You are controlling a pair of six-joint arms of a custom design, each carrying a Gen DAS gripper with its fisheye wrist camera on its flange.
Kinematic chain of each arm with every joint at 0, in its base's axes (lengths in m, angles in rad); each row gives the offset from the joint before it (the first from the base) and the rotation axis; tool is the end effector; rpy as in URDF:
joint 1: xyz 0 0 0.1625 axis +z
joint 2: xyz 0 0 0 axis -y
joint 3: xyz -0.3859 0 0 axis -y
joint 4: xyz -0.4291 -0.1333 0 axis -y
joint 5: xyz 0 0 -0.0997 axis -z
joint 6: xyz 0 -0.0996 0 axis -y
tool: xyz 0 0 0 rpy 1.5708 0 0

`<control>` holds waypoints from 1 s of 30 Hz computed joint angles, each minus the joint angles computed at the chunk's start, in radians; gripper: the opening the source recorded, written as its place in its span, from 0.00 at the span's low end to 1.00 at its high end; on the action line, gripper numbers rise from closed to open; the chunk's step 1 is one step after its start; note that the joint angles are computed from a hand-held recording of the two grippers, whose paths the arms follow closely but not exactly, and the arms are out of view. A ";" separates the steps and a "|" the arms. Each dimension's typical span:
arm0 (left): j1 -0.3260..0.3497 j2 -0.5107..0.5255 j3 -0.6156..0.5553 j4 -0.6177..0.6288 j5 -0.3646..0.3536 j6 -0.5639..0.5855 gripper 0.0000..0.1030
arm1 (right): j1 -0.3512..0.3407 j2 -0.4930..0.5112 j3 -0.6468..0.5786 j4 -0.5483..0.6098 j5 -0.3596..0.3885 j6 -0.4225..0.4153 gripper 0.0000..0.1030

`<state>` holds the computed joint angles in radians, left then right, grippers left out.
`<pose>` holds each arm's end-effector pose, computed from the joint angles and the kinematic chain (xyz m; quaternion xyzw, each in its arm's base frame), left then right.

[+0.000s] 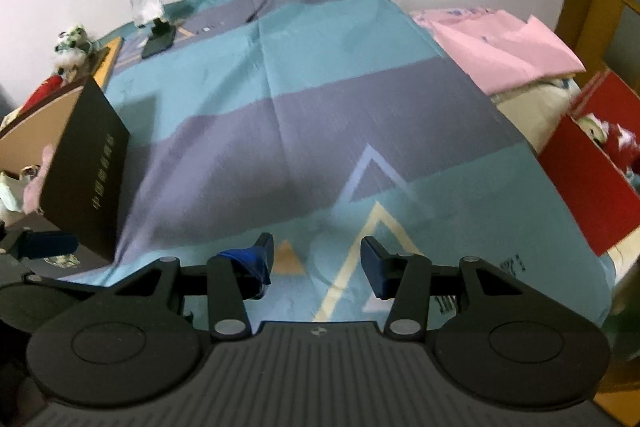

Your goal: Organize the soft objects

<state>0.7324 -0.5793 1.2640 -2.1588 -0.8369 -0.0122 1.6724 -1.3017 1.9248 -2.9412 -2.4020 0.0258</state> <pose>-0.4220 -0.6485 0.0191 0.3902 0.8469 -0.1068 0.3450 0.1172 -0.5608 0.3026 -0.1150 -0.8567 0.3572 0.3539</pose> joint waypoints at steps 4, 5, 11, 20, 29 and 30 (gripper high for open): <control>-0.001 -0.023 0.010 -0.010 0.027 -0.038 0.92 | 0.008 0.011 -0.022 -0.020 0.037 -0.046 0.31; -0.001 -0.030 0.012 -0.006 0.031 -0.051 0.92 | 0.010 0.016 -0.030 -0.022 0.050 -0.057 0.32; 0.013 -0.086 0.036 -0.016 0.086 -0.100 0.92 | 0.044 0.064 -0.078 -0.033 0.105 -0.095 0.32; 0.067 -0.193 0.059 -0.090 0.166 -0.083 0.92 | 0.136 0.219 -0.229 -0.062 0.128 -0.157 0.31; 0.140 -0.229 0.044 -0.184 0.210 0.012 0.92 | 0.192 0.385 -0.385 -0.081 0.139 -0.209 0.32; 0.148 -0.230 0.040 -0.187 0.210 0.016 0.92 | 0.196 0.399 -0.398 -0.080 0.136 -0.209 0.31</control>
<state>0.8802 -0.8091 1.3042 -2.3460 -0.6273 0.0041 1.8683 -0.9029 1.5264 -3.0210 -2.2659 -0.1829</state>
